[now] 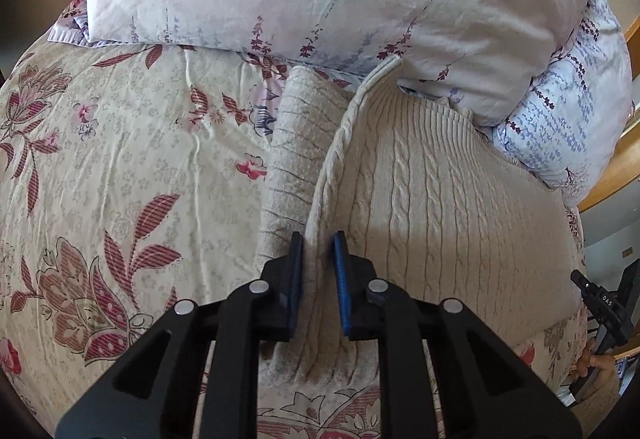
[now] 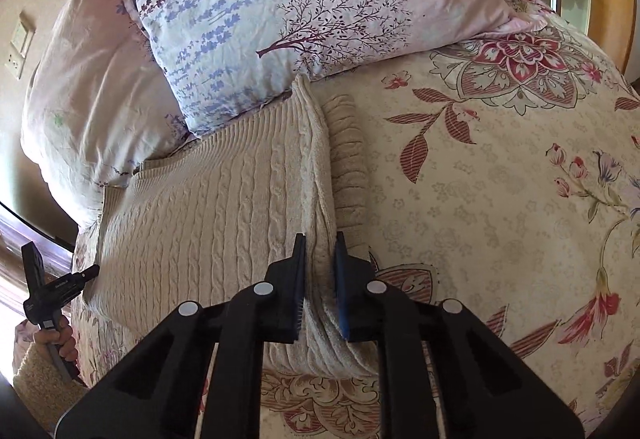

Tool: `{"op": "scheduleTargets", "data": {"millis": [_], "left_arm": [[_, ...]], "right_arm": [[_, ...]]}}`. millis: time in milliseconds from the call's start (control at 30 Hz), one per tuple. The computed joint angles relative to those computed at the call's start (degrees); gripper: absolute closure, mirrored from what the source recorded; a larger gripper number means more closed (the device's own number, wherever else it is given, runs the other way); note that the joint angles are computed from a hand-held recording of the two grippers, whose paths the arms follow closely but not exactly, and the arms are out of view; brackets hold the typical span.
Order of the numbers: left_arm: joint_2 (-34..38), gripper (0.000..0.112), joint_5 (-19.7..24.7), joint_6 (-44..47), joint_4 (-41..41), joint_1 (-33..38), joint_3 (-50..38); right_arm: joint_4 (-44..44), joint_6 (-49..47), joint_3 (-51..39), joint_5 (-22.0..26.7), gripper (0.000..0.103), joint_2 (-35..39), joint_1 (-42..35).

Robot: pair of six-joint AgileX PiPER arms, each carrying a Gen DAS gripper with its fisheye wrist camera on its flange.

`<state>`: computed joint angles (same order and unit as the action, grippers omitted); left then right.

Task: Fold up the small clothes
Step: 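Lower the folded hem onto the sweater and open both tools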

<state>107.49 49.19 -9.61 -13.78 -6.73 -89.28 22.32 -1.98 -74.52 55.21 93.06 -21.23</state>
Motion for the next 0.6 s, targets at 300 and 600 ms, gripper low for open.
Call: {"op": "scheduleTargets", "data": {"millis": [300, 600], "left_arm": [[0.29, 0.103, 1.10, -2.50, 4.84, -2.21, -1.22], [-3.20, 0.105, 2.03, 5.40, -2.99, 1.36, 1.35]], "right_arm": [[-2.41, 1.30, -1.24, 1.00, 0.091, 0.55, 1.58], [0.07, 2.82, -0.88, 2.81, 0.092, -3.49, -0.12]]}}
